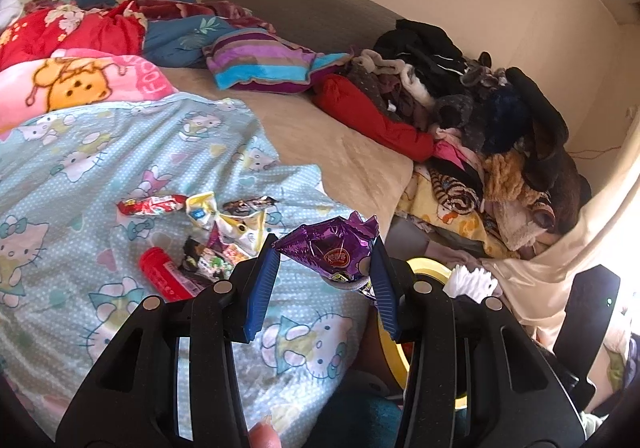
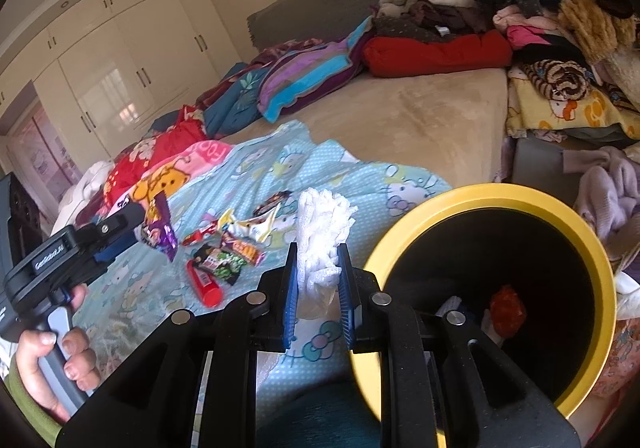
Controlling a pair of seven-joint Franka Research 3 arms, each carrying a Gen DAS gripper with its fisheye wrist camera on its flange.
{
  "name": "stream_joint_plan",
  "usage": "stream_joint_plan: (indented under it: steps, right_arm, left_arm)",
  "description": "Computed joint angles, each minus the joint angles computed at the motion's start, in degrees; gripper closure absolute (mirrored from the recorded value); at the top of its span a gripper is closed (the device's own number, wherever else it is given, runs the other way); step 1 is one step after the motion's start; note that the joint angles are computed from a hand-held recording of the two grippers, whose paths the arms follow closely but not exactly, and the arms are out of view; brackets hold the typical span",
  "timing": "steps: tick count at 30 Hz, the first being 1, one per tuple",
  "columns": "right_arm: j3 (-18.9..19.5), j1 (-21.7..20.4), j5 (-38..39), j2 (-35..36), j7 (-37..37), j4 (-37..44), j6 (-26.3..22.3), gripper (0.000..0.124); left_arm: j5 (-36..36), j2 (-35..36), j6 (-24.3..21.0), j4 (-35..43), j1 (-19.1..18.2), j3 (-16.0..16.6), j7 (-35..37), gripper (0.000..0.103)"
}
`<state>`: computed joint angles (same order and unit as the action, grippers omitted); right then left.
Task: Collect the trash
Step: 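Carry the purple wrapper and white bag with both tools over the bin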
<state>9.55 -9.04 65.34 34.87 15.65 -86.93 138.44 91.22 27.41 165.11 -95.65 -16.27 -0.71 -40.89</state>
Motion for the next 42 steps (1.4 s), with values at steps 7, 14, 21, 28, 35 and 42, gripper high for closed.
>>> stream_joint_plan:
  steps: [7, 14, 21, 28, 35, 42]
  right_arm:
    - [-0.1, -0.9, 0.2, 1.4, 1.5, 2.2, 0.8, 0.106]
    - [0.3, -1.9, 0.1, 2.9, 2.6, 4.4, 1.6, 0.106]
    - [0.5, -2.7, -0.5, 4.4, 4.4, 6.6, 2.2, 0.106]
    - [0.9, -3.6, -1.4, 6.1, 6.2, 8.8, 3.3, 0.106]
    - [1.3, -4.4, -3.0, 8.3, 8.9, 12.0, 4.3, 0.106]
    - [1.9, -5.2, -4.2, 9.9, 10.1, 14.1, 6.3, 0.106]
  left_arm:
    - [-2.2, 1.7, 1.1, 2.2, -0.7, 0.0, 3.4, 0.066]
    - [-6.1, 3.5, 2.5, 4.5, -2.3, 1.1, 8.0, 0.066]
    - [-10.6, 5.2, 4.0, 6.5, -4.0, 2.5, 13.2, 0.066]
    - [-14.9, 6.6, 5.5, 7.9, -5.8, 4.3, 17.5, 0.066]
    - [-20.0, 8.0, 6.8, 9.2, -7.3, 5.6, 22.7, 0.066]
    - [-26.7, 9.8, 7.8, 10.7, -8.6, 6.3, 29.8, 0.066]
